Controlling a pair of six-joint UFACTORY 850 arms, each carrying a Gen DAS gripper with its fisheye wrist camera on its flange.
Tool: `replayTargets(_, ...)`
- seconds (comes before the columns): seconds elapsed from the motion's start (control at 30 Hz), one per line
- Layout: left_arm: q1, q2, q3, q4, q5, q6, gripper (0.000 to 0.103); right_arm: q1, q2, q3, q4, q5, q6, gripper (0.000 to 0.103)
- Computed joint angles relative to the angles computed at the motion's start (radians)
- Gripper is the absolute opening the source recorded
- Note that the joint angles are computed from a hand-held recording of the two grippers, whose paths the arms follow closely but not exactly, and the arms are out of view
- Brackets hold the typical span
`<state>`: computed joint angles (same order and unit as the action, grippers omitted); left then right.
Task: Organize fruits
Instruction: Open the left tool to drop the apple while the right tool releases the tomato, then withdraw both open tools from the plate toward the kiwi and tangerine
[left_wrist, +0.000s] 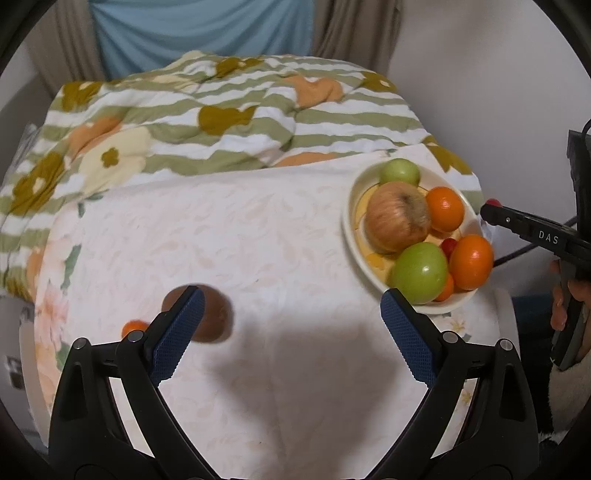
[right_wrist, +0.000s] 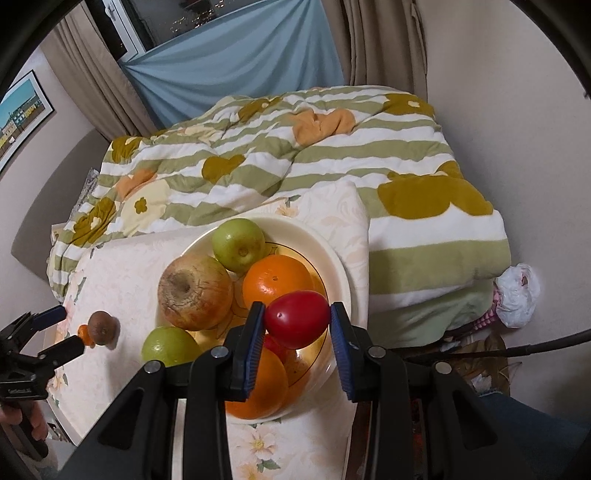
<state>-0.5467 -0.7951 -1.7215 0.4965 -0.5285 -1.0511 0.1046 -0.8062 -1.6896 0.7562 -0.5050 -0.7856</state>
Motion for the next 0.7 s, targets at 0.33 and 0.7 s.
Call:
replayTargets(0.33, -0.005, -0.013, 0.017, -0.021, 0.002, -0.016, 0.103, -0.006, -0.036, -0.029, -0.020, -0.035, 0.013, 0.033)
replayTargets(0.7, -0.028, 0.008, 0.028, 0.040, -0.025, -0.068, 0.103, -0.011, 0.027, 0.050, 0.080, 0.032, -0.110, 0.102)
